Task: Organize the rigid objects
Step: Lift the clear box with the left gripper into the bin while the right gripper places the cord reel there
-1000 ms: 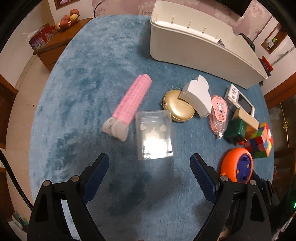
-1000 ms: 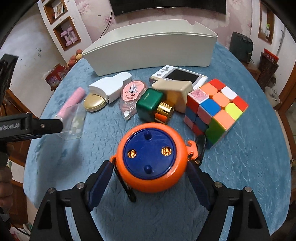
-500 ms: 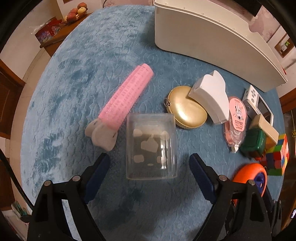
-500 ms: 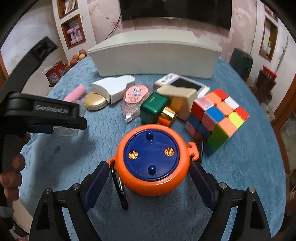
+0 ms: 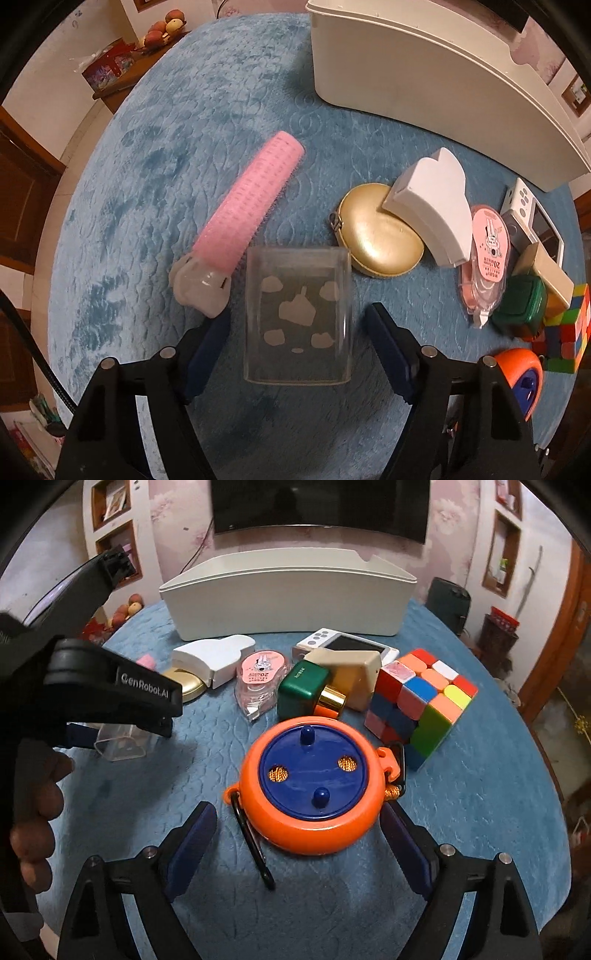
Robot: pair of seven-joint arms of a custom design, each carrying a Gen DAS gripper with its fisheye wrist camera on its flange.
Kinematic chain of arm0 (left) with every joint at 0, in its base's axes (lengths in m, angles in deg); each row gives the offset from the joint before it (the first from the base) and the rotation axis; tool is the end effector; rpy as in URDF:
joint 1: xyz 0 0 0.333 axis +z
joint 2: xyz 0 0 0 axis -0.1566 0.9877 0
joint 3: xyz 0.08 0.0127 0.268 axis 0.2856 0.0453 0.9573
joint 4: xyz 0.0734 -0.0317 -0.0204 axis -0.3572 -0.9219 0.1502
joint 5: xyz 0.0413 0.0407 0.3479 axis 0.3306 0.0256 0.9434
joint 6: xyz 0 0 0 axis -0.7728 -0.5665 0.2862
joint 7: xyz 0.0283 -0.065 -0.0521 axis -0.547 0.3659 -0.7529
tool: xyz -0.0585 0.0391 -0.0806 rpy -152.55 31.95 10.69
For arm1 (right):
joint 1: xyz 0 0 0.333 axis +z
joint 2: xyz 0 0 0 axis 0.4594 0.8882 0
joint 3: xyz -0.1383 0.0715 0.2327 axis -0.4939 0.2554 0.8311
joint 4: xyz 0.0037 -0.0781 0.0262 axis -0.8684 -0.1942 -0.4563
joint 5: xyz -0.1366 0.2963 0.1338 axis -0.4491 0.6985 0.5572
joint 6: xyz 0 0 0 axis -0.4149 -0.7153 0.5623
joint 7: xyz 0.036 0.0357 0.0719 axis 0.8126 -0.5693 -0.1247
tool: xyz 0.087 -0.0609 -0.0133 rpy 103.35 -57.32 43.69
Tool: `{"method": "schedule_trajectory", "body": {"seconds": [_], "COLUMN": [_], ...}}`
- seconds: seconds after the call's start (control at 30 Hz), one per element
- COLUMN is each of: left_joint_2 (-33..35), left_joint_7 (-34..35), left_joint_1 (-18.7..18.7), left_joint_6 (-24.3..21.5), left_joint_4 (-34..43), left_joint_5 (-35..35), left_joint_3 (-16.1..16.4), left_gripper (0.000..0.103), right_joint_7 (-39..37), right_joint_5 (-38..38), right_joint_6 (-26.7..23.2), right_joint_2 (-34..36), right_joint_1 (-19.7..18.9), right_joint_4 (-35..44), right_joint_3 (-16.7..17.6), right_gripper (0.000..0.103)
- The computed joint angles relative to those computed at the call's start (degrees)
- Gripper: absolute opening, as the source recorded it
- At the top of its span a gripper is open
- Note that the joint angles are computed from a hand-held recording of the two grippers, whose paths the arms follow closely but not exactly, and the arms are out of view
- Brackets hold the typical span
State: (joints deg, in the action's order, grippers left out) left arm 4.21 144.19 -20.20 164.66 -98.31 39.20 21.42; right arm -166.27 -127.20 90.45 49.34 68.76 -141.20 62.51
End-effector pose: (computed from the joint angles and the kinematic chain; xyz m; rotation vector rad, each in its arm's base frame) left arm 0.5850 -0.2139 0.3725 -1.7881 2.3744 -0.3080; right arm 0.4019 0.4075 0.3448 -1.3971 2.2803 -0.8299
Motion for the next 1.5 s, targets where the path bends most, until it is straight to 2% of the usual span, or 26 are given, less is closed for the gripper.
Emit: {"method": "schedule_trajectory", "body": {"seconds": [0.13,0.23,0.3,0.37,0.4,0.43,0.47,0.5,0.53,0.77,0.93,1.3,1.4,1.5], "left_joint_2": [1.14,2.53,2.32,3.0,2.88,2.83,2.76,2.61,2.42,0.61,-3.64,-6.06,-4.33,0.11], "left_joint_7": [-0.42,0.06,0.56,1.13,1.79,3.25,3.68,4.21,5.1,8.56,12.47,14.85,15.58,15.56], "left_joint_1": [-0.36,-0.45,-0.29,-0.31,-0.13,0.28,0.13,-0.03,0.35,3.0,4.18,3.15,2.69,1.16], "left_joint_6": [-2.11,-3.55,-3.77,-4.01,-3.9,-3.5,-3.28,-3.11,-3.27,-3.73,-3.74,-7.33,-9.17,-10.89], "left_joint_4": [2.54,4.96,4.91,5.82,5.68,5.59,5.63,5.56,5.25,3.64,1.03,9.21,15.14,24.57], "left_joint_5": [0.18,0.13,0.02,0.14,-0.12,-0.88,-0.75,-0.33,-0.89,-6.88,-9.88,-12.59,-12.72,-11.15], "left_joint_3": [0.05,0.01,0.01,0.03,-0.13,-0.59,-0.58,-0.47,-0.6,-1.37,-1.66,-1.97,-2.1,-2.21], "left_gripper": [0.079,0.079,0.079,0.078,0.074,0.063,0.057,0.053,0.053,0.052,0.052,0.052,0.052,0.052], "right_joint_7": [3.81,8.41,10.16,11.43,10.79,9.86,8.15,6.94,6.65,5.55,4.79,3.0,1.68,-0.62], "right_joint_5": [2.47,1.53,1.56,1.92,2.37,2.74,3.52,4.12,3.98,2.14,-1.24,-11.28,-13.12,-15.24], "right_joint_6": [3.82,1.53,1.88,1.47,0.57,-0.09,-2.42,-5.1,-6.08,-1.94,-3.52,-10.03,-9.32,-7.96], "right_joint_2": [0.05,1.1,1.47,1.92,2.4,2.77,3.52,4.22,5.02,1.29,-0.61,-4.89,-6.5,-7.96], "right_joint_1": [-1.68,-1.05,-1.25,-1.36,-1.39,-1.39,-1.04,-0.45,0.03,-0.36,0.24,0.19,-1.49,-3.93], "right_joint_4": [-0.99,0.71,1.33,2.1,2.9,3.55,4.88,6.19,7.09,2.01,1.38,3.49,4.3,5.82], "right_joint_3": [-0.81,-1.47,-1.78,-2.02,-2.02,-2.0,-1.81,-1.71,-1.78,-1.58,-0.6,0.97,0.79,0.2], "right_gripper": [0.091,0.091,0.099,0.101,0.101,0.101,0.097,0.087,0.082,0.082,0.081,0.081,0.081,0.081]}}
